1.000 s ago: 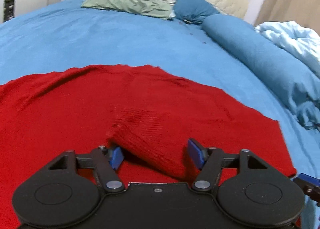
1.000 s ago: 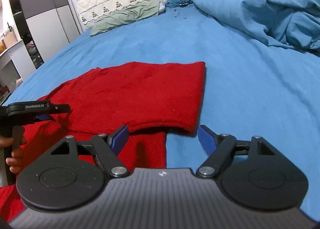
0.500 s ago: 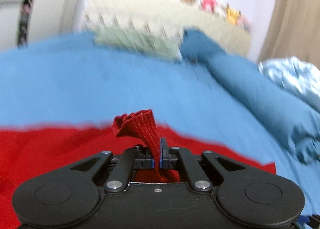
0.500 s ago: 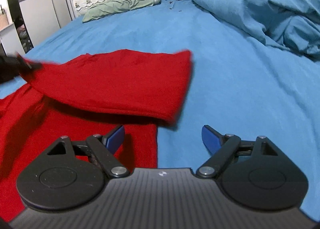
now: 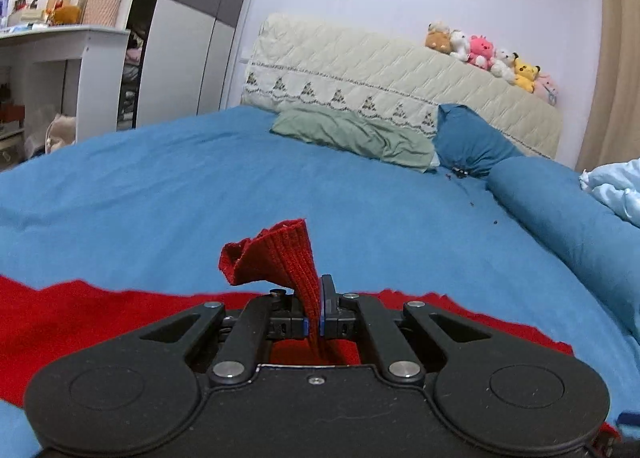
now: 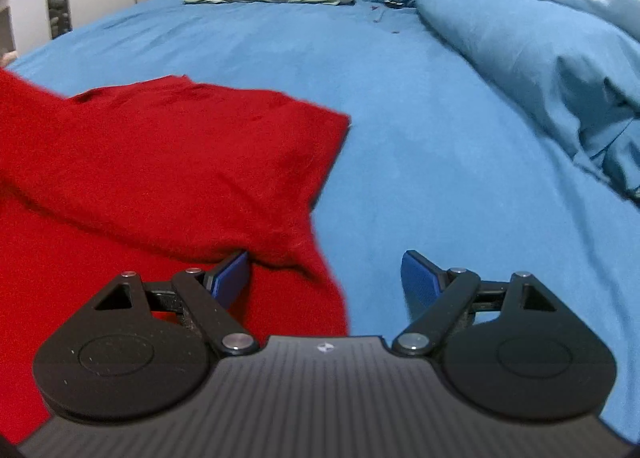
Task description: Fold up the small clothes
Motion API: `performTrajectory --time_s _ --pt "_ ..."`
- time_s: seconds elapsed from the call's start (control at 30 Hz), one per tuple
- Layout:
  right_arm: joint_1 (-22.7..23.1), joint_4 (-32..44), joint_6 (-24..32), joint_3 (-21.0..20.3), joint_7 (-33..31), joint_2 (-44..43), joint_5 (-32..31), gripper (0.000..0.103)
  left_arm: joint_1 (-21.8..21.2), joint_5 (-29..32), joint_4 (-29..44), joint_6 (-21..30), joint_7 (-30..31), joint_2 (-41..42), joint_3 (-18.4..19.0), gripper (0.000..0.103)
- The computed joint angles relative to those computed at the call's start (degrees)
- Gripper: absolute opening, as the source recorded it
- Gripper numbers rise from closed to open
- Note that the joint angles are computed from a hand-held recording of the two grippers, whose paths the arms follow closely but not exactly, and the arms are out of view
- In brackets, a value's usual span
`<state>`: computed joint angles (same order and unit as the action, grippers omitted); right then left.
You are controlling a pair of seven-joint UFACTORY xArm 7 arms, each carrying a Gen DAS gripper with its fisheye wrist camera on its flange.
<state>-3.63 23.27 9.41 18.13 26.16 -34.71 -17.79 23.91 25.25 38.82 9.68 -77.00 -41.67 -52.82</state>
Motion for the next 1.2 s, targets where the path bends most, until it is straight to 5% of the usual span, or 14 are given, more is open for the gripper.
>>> performTrajectory --time_s 0.07,0.23,0.43,0.53,0.7,0.87,0.93,0.97,1.0,1.03,1.13,1.2 --pt "-3.5 0.5 1.0 2.4 2.9 -0.8 -0.8 0.098 -2.4 -0.2 -1.6 1.0 0.6 -0.6 1.5 0.004" --pt "-0.9 -1.3 2.3 -2.5 1.0 -2.2 0.1 0.098 -10.2 -0.8 -5.6 5.8 2.0 1.4 6.4 0.015" --pt "3.0 -3.0 2.1 -6.4 -3.6 -5.8 2.4 0.099 -21.6 -0.7 -7.1 22.8 4.6 -0.1 12.0 0.051" --pt "8.5 -3.3 -0.5 -10.0 -7.4 -6.7 5.7 0.099 -28.0 -1.1 -9.4 26.1 5.9 -2.8 16.5 0.067" --pt "17.3 2.0 -6.7 -14.0 -14.1 2.3 11.2 0.099 -28.6 3.2 -8.6 21.8 5.8 -1.9 20.0 0.067" --pt "23.4 7.6 -9.5 -17.3 -17.9 12.3 17.5 0.099 -24.6 6.3 -2.3 17.1 8.9 11.4 23.0 0.064" --pt "23.2 7.6 -10.2 -16.7 -18.3 13.2 18.8 0.099 -26.4 5.2 -0.8 17.9 10.0 15.5 25.7 0.055" --pt "22.9 7.3 -10.5 -16.1 -18.3 13.1 19.1 0.099 -26.6 6.3 -0.9 17.7 9.2 15.8 26.0 0.043" --pt "22.5 7.1 -10.5 -15.4 -18.3 13.0 19.3 0.099 -27.1 7.4 -0.6 18.0 9.2 15.8 26.3 0.016" --pt "21.8 6.7 -10.6 -14.6 -18.4 12.7 19.1 0.099 -27.5 8.4 -0.4 18.2 9.0 15.6 26.5 0.004" --pt "18.9 6.2 -11.1 -11.9 -18.3 12.3 17.9 0.099 -24.5 17.7 -0.2 19.4 2.7 12.8 21.6 0.005" --pt "18.1 6.1 -11.9 -11.1 -18.0 12.4 17.5 0.099 -21.6 25.3 0.4 22.3 -2.3 11.7 17.1 0.019"
